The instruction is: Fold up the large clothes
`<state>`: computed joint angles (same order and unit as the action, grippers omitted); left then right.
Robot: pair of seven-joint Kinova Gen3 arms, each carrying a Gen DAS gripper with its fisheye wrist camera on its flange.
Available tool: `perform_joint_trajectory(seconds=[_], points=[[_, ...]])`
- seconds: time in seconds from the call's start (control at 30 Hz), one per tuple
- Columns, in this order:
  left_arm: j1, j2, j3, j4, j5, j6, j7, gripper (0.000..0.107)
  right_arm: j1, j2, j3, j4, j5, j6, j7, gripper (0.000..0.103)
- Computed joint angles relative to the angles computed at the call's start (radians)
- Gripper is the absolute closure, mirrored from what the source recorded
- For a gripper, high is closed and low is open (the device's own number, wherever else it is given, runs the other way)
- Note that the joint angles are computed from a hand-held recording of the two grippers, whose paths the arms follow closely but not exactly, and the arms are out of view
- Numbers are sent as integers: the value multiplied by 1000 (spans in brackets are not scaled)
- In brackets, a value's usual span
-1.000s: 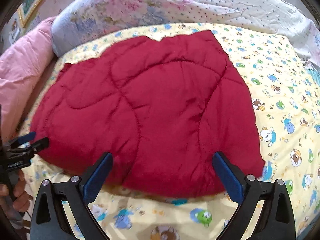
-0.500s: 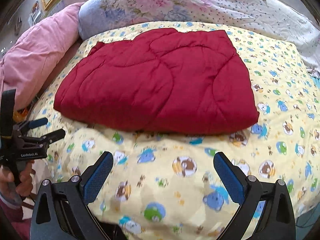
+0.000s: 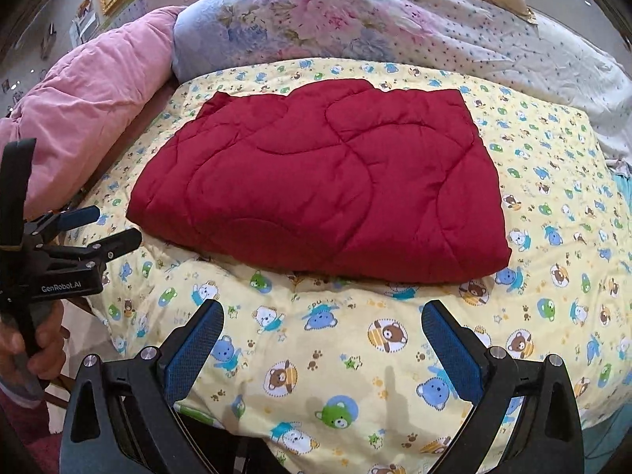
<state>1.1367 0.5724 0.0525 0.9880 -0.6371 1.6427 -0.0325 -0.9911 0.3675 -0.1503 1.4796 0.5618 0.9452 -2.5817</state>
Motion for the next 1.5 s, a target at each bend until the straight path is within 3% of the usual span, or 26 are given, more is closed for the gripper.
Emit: perform_joint_trajectory(seconds=[0.7,1.5], points=[[-83,-6,-6,68,18,-110,-7,5,53,88,53,-99,-49,-41,38,2],[-73,18,-17,24,18,-89,-17,5,54,100,68,-109,-89,-49,58,2]])
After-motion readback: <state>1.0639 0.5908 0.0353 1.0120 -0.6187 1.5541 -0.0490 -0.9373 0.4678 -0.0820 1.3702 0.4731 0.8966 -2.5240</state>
